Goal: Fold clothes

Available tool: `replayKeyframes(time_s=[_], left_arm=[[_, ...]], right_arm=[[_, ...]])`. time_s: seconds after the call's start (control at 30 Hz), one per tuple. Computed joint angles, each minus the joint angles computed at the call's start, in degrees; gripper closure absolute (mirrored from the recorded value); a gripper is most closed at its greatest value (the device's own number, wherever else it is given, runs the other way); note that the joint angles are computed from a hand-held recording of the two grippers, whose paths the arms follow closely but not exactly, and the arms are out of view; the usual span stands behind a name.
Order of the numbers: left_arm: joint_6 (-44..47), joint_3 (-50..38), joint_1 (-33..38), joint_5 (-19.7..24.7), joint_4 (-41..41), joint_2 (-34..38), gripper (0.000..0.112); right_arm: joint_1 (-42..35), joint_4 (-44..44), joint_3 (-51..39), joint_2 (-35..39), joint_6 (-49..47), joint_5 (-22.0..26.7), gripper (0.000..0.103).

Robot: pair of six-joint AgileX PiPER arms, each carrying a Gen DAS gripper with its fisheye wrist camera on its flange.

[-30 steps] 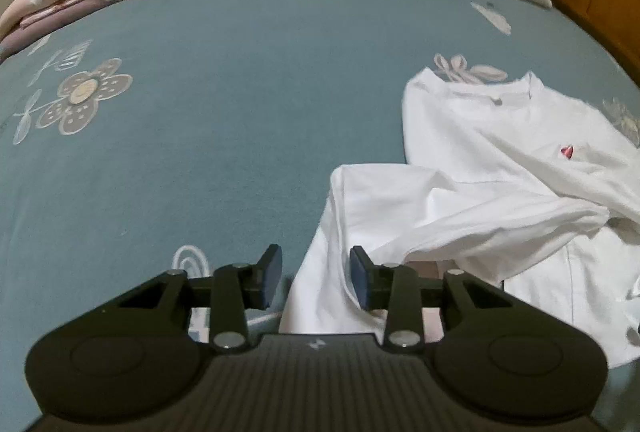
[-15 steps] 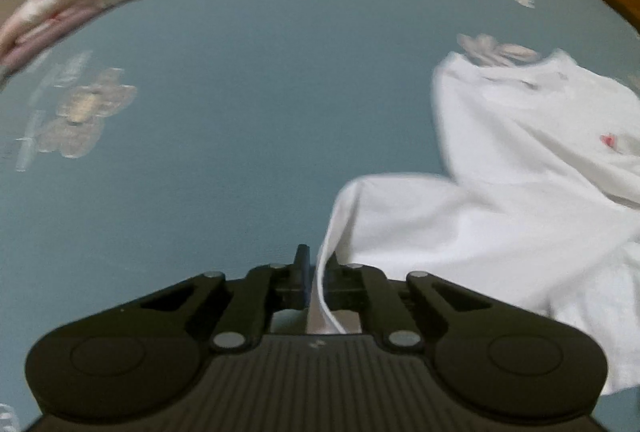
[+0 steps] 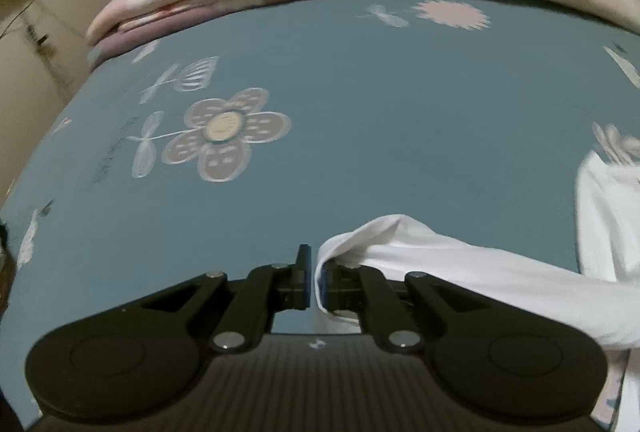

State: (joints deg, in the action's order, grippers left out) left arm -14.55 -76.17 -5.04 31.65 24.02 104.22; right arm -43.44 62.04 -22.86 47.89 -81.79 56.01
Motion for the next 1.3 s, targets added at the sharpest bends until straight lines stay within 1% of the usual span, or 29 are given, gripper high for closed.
replayKeyframes(time_s=[0.03,0.1,0.23,0.3,0.4,0.43,0.47,0.53,0.57,0.63,0.73,0.8,0.87,0.93,0.97,1.03,1.07,1.13,1.2,1.3], left_arm=[[-1.4,-0.4,0.4,0.4,2.0,-0.1,0.109],[-1.3,-1.4,1.6,1.2,2.4,-0.5,0.109],[-3.2,-0.7,3.8,0.7,4.7,-3.0,0.109],[-1.2,0.0,4.7,0.9,3.6,-3.5,0.109],[5.0,-0.6,5.0,3.8,0.6,-1.4,0.109],[7.3,-0.9,5.2,4.9,-0.7,-0.5,0.106],[10.4,-1.5,5.6,6.3,-3.3,0.4,0.101],[13.9,-1.5,6.3,7.6,-7.0,0.9,0.099],[15.1,-1.1,6.6,7.7,-7.7,0.6,0.093],[15.3,0.1,6.3,7.4,-7.1,-1.0,0.086],[18.8,1.4,6.5,7.0,-9.2,-5.0,0.079],[21.0,2.4,6.6,5.8,-11.3,-8.6,0.076],[26.7,2.4,7.0,4.6,-17.7,-11.9,0.067],[34.2,1.8,6.3,4.8,-26.3,-13.3,0.062],[37.9,1.3,5.3,5.3,-30.3,-13.3,0.062],[43.1,-0.8,1.4,7.1,-35.0,-10.5,0.062],[44.4,-1.7,-0.9,7.3,-36.1,-8.7,0.062],[46.5,-4.2,-5.5,6.5,-37.4,-3.3,0.062],[46.6,-7.6,-9.3,6.0,-36.9,2.5,0.062],[43.2,-14.2,-13.2,5.7,-32.4,11.5,0.063]], right_arm=[[-1.5,0.4,-0.2,0.6,-0.7,0.6,0.065],[-3.6,1.0,-0.6,1.6,-1.8,0.9,0.065],[-7.2,1.7,-1.2,3.0,-3.0,1.9,0.065],[-7.7,2.0,-1.3,4.1,-3.4,1.4,0.065],[-7.6,1.9,-1.2,5.9,-3.6,0.2,0.065],[-7.2,1.8,-1.1,6.4,-3.5,-0.8,0.065],[-7.2,1.5,-1.0,6.7,-3.4,-1.3,0.065],[-8.1,1.4,-1.1,7.4,-3.5,-1.0,0.065],[-8.7,1.5,-1.1,7.8,-3.7,-0.7,0.065],[-10.3,1.5,-1.3,8.4,-4.3,0.3,0.063],[-14.6,0.9,-1.4,8.1,-6.0,3.8,0.061],[-15.9,0.9,-1.6,8.6,-6.8,5.0,0.061],[-16.4,1.1,-1.6,9.6,-7.8,5.5,0.061],[-15.2,1.5,-1.9,11.6,-7.9,4.8,0.059],[-13.5,1.8,-2.3,13.2,-7.5,3.9,0.059],[-9.3,2.6,-2.9,16.2,-6.6,1.0,0.058],[-6.5,3.4,-3.2,17.5,-6.3,-1.2,0.058],[-1.4,6.5,-3.6,20.3,-7.1,-6.0,0.057],[2.3,10.0,-4.3,23.3,-8.8,-9.3,0.057],[1.9,12.9,-5.5,27.5,-13.5,-8.3,0.057]])
